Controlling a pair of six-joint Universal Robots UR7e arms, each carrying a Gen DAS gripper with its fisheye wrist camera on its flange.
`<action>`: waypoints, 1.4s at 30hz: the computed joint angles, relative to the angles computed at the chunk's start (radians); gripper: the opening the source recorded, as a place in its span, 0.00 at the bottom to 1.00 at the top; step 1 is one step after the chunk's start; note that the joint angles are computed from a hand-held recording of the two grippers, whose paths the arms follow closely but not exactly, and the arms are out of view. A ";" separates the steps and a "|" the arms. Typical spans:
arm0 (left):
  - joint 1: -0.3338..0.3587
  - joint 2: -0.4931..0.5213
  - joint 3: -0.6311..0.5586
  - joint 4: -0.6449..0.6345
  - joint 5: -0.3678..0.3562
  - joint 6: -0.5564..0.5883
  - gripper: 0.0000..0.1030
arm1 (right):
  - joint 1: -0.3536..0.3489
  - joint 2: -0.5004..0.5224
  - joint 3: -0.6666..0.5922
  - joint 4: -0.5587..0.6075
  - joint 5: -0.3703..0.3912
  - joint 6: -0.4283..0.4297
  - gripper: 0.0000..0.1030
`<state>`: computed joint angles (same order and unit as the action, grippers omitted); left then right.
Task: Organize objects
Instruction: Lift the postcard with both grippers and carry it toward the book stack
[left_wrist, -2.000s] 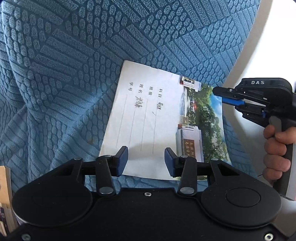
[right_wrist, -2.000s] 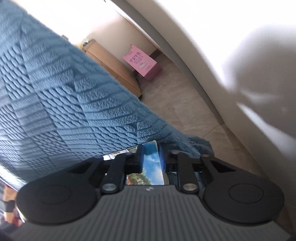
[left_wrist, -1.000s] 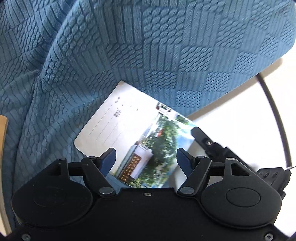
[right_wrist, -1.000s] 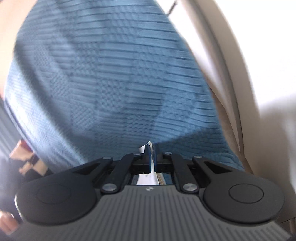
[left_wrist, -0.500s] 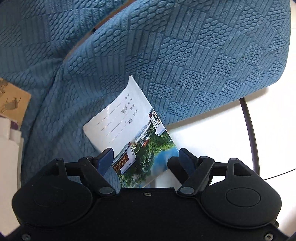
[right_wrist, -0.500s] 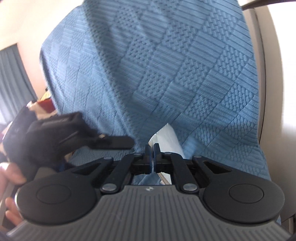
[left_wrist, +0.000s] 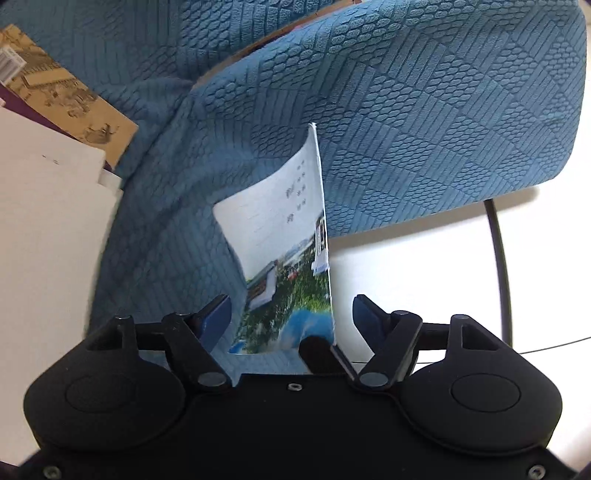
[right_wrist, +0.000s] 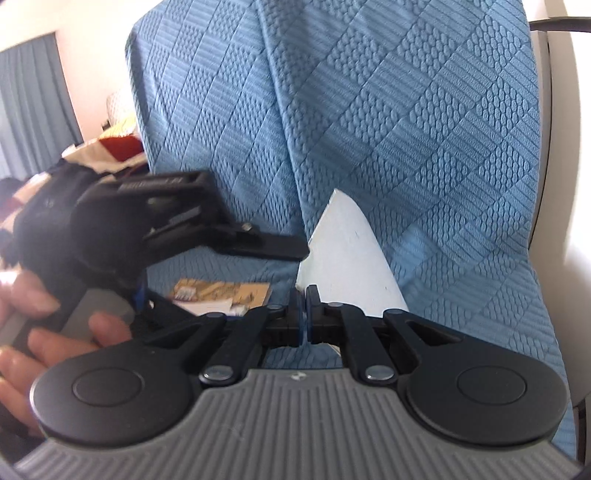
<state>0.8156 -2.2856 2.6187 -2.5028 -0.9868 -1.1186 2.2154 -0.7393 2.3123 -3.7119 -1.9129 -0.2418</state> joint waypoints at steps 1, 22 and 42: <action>-0.013 -0.015 -0.003 0.039 0.018 -0.020 0.63 | 0.014 0.005 0.003 0.006 -0.021 -0.008 0.05; -0.054 -0.198 0.043 0.294 0.033 -0.169 0.02 | 0.003 -0.007 0.122 -0.003 0.134 0.221 0.14; -0.150 -0.236 0.016 0.419 0.092 -0.290 0.02 | -0.424 0.195 0.229 -0.394 0.607 0.897 0.76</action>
<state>0.6658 -2.5214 2.6352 -2.0843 -0.8952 -1.4086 1.7919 -0.5442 2.5416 -4.1057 -1.3059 0.6556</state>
